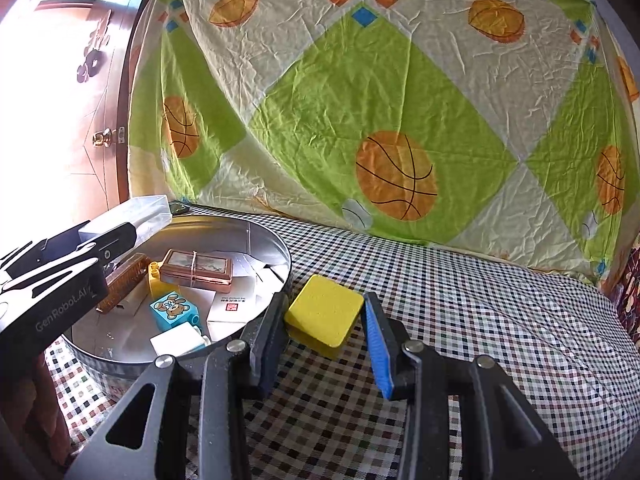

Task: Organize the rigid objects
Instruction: 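Lower and open the left tool dropping the white box while the right tool drops the yellow block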

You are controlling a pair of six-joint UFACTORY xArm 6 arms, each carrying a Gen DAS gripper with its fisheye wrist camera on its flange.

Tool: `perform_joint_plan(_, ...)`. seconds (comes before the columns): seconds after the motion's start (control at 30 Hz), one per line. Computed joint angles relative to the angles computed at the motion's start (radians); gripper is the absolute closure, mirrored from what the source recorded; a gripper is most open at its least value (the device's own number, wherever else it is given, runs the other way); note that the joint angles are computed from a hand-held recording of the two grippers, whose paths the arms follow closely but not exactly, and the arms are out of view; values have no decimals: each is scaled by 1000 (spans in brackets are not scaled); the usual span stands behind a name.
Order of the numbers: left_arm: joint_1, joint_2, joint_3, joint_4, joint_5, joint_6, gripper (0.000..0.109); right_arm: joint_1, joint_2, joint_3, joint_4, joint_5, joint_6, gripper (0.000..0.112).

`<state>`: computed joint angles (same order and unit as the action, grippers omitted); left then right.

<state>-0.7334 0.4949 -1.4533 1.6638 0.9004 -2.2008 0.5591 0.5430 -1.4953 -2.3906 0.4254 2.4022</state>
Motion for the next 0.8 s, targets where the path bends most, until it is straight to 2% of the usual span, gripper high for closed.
perform_joint_plan(0.5,20,-59,62,4,1,6,57,21,9,-44,-67,-8,34,72)
perform_joint_plan(0.6,32,-65,68,-7,-4,24,57,23,18,-72,-67,-28,23,72)
perform_joint_plan(0.8,57,-68,60,-45,-27,114,57,13,66,-199,-82,-145,27,72)
